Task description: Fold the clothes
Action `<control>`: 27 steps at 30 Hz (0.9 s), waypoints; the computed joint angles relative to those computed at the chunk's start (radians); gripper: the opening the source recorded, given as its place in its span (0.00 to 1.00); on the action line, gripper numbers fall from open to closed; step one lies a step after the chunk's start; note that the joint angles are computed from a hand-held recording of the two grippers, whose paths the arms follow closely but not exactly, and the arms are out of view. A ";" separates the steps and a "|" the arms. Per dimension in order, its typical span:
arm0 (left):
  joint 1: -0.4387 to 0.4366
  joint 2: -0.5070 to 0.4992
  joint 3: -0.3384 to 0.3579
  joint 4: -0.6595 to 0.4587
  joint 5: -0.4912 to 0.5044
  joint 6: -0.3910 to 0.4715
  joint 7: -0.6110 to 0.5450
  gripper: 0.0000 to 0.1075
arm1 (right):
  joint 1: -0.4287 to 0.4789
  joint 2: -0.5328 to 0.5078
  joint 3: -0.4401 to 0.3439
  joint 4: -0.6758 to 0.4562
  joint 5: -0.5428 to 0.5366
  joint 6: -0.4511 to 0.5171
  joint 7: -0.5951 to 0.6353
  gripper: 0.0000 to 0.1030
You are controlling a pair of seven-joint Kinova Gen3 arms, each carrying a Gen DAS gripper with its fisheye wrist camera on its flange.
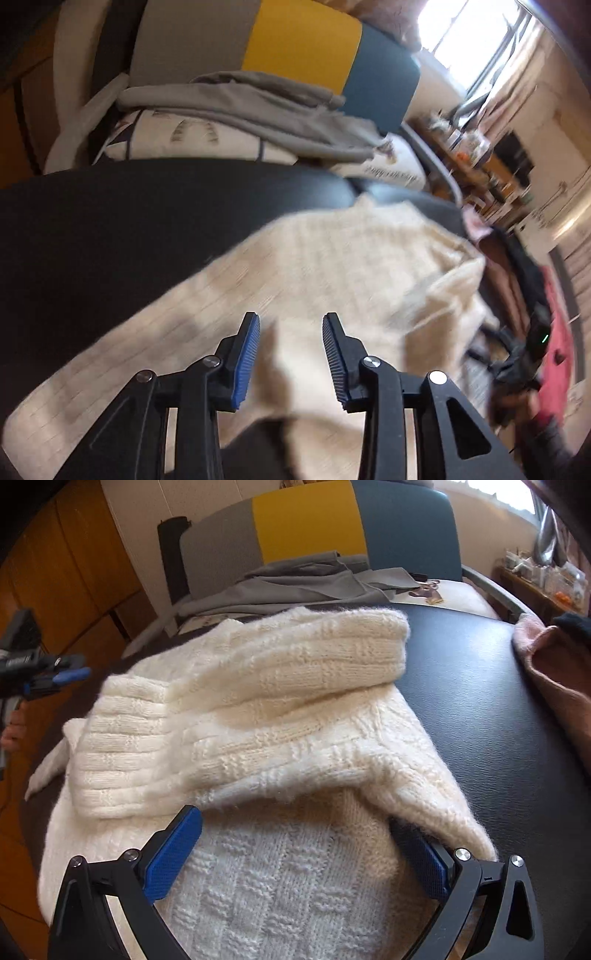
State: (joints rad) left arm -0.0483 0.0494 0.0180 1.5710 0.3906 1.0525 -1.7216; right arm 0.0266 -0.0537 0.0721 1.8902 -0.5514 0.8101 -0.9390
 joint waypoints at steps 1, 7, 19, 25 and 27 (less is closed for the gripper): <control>-0.017 -0.005 0.014 0.010 0.001 0.013 0.001 0.33 | 0.001 -0.004 0.001 0.003 0.005 0.001 0.002 1.00; 0.003 0.023 0.000 0.027 -0.011 0.020 0.005 0.47 | -0.019 -0.035 -0.037 -0.024 0.140 0.035 -0.122 1.00; 0.002 0.104 0.040 0.006 0.078 -0.001 0.031 0.10 | 0.360 0.057 -0.213 -0.203 0.017 0.092 -0.144 0.65; -0.042 -0.048 -0.009 0.188 0.266 -0.121 -0.084 0.09 | 0.548 0.291 -0.344 -0.325 -0.227 0.187 -0.197 0.64; -0.043 -0.088 -0.032 0.233 0.320 -0.131 -0.124 0.09 | 0.488 0.318 -0.281 -0.342 -0.271 0.198 -0.194 0.64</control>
State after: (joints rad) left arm -0.0912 -0.0386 -0.0136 1.8037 0.7104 0.9211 -1.8455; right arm 0.5150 0.2644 -0.2086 1.5480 -0.8228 1.0083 -1.1326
